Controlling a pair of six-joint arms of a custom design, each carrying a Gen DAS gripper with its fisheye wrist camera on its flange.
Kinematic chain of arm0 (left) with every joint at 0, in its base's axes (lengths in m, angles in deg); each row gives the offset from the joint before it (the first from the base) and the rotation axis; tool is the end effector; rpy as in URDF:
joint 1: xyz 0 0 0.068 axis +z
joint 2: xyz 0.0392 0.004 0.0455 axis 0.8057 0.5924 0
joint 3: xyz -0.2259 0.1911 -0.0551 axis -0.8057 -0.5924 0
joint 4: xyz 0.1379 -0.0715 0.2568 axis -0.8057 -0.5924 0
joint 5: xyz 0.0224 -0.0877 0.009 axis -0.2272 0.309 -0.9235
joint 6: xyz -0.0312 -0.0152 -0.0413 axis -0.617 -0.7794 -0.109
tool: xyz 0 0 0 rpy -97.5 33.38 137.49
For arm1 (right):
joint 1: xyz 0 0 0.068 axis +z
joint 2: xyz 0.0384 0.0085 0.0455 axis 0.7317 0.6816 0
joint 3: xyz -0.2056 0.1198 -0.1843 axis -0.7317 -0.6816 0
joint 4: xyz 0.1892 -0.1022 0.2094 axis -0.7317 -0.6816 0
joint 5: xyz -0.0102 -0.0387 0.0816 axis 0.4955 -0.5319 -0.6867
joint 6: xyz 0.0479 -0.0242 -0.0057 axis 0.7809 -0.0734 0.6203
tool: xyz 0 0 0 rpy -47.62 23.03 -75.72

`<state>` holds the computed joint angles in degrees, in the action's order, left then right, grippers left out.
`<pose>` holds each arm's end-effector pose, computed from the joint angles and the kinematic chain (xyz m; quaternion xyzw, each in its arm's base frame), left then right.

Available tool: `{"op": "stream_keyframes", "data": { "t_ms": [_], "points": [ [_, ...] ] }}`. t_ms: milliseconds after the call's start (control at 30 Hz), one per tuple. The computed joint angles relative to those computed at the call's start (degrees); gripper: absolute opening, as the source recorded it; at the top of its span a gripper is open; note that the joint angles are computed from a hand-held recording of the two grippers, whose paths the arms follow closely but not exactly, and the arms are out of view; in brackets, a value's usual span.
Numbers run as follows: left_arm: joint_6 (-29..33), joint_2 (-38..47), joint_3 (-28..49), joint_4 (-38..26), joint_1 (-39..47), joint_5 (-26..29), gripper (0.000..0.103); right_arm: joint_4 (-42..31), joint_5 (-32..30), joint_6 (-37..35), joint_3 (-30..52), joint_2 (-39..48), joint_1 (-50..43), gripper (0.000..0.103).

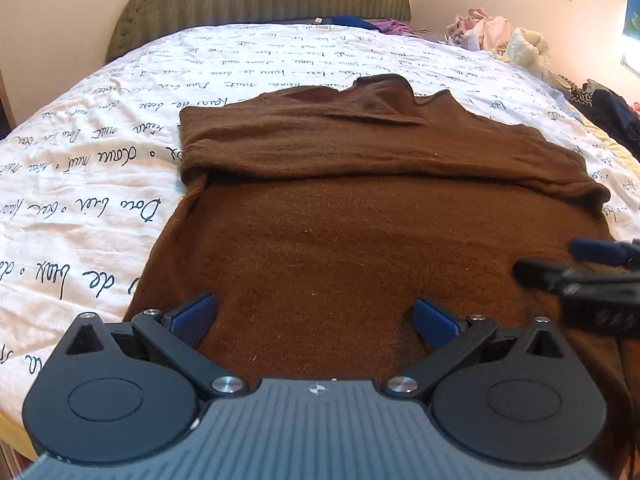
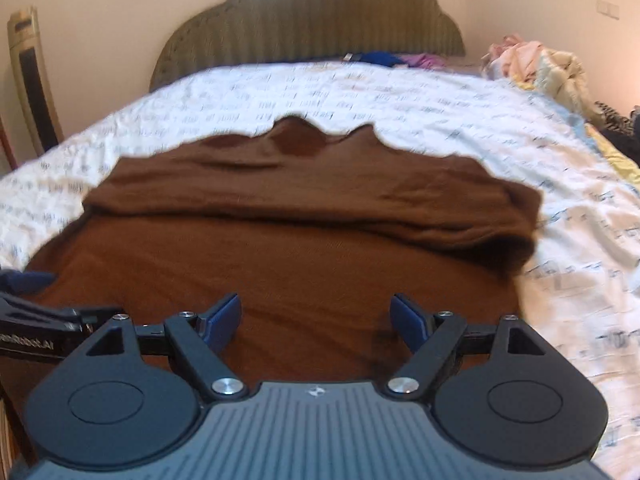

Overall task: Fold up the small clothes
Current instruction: 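Withdraw both open grippers above the folded sweater, then grasp the brown sweater hem with both grippers side by side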

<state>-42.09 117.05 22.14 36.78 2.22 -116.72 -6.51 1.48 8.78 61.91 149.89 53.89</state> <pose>0.2446 -0.2679 0.1354 -0.2322 0.8975 0.0924 0.3633 0.4063 0.0668 0.1132 -0.3176 0.8488 0.1919 0.3767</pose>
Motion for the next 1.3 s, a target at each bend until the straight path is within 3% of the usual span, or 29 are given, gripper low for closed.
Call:
{"op": "stream_keyframes", "data": {
  "t_ms": [100, 200, 633, 733, 900, 1000, 1100, 1233, 1300],
  "points": [
    [-0.1, 0.4, -0.1, -0.1, -0.7, -0.9, 0.103, 7.1, 2.1, -0.2, -5.4, -0.8, 0.8, 0.085],
    [-0.4, 0.9, -0.2, -0.3, -1.6, -1.9, 0.103, 9.6, 1.1, -0.5, -9.4, -2.6, -0.3, 0.087],
    [-9.9, 0.5, -2.2, -5.3, -11.1, -5.1, 0.103, 13.1, -5.1, -6.4, -22.8, -10.7, -8.7, 0.091],
    [-13.9, -3.1, -5.5, -5.2, -15.6, -5.3, 0.103, 8.2, -8.0, -10.1, -22.9, -12.6, -11.6, 0.091],
    [-32.1, -9.7, -11.6, -8.2, -26.6, -2.2, 0.103, -0.7, -14.4, -17.9, -24.9, -19.6, -21.1, 0.092],
    [-39.9, -11.2, -16.5, -3.6, -31.0, 0.4, 0.103, -10.1, -16.6, -22.0, -22.9, -20.8, -26.5, 0.092],
    [-40.7, -11.2, -20.5, 3.6, -32.0, -1.1, 0.103, -14.0, -17.5, -24.1, -22.2, -20.5, -30.7, 0.092],
    [-34.3, -11.4, -23.5, 11.5, -29.6, -3.9, 0.102, -20.1, -20.0, -27.3, -19.2, -15.6, -36.0, 0.092],
    [-31.1, -11.7, -24.7, 15.8, -28.5, -4.6, 0.095, -21.9, -20.0, -28.9, -17.7, -12.7, -37.7, 0.092]
  ]
}}
